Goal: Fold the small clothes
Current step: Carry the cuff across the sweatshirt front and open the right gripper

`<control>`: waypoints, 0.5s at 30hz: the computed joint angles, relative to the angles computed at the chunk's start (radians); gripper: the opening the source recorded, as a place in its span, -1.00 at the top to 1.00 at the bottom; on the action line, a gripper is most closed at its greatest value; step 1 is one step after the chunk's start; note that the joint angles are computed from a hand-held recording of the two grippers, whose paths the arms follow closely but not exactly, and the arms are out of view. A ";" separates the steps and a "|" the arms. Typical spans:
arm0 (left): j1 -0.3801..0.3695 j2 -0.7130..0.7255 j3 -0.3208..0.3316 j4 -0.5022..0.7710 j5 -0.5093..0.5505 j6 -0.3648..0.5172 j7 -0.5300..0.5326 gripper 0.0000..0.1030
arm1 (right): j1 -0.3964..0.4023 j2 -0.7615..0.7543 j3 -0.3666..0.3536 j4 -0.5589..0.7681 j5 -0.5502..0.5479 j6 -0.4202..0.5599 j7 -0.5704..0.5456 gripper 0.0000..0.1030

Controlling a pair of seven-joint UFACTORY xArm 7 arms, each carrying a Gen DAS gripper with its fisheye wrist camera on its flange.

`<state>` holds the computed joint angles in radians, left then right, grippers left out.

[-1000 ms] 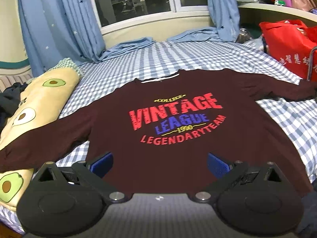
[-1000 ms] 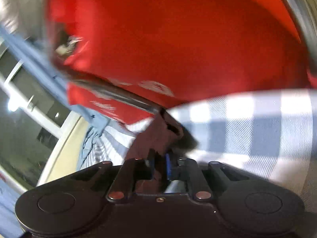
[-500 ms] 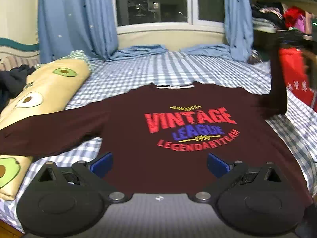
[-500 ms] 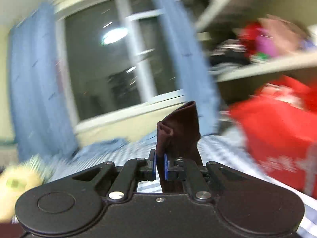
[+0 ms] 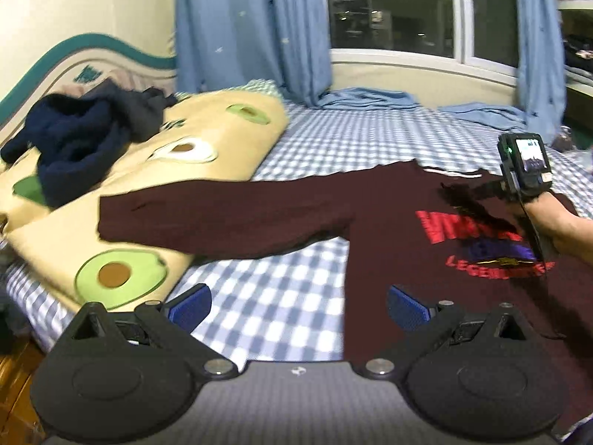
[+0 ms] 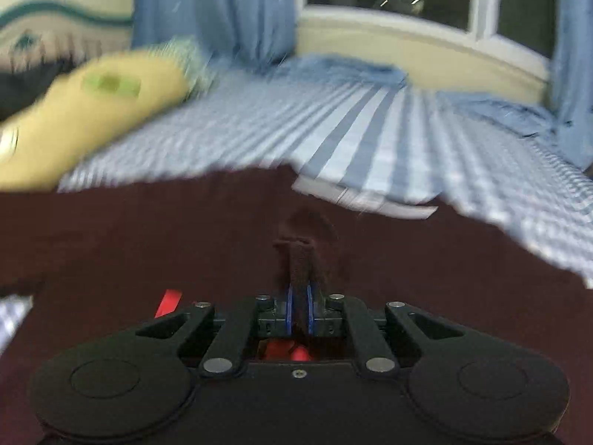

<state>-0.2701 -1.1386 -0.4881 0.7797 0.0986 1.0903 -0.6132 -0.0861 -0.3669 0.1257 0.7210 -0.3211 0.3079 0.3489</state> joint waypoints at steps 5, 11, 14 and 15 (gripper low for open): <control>0.003 -0.017 0.029 -0.025 -0.004 -0.003 -0.005 -0.99 | -0.005 0.019 0.064 0.011 -0.066 0.077 0.087 0.84; -0.012 0.004 0.012 -0.015 -0.014 -0.035 -0.002 -0.99 | 0.118 0.064 -0.061 0.035 0.079 0.108 -0.141 -0.39; -0.016 0.010 0.001 -0.005 -0.011 -0.020 0.000 -0.99 | 0.163 -0.029 -0.087 -0.008 0.172 0.116 -0.230 -0.48; -0.016 0.011 -0.001 -0.003 -0.009 -0.013 0.001 -0.99 | 0.184 -0.076 -0.108 -0.032 0.209 0.110 -0.276 -0.49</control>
<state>-0.2857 -1.1276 -0.4893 0.7770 0.0895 1.0772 -0.6125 0.0983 -0.4431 0.0173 0.6885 -0.1122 0.4177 0.0734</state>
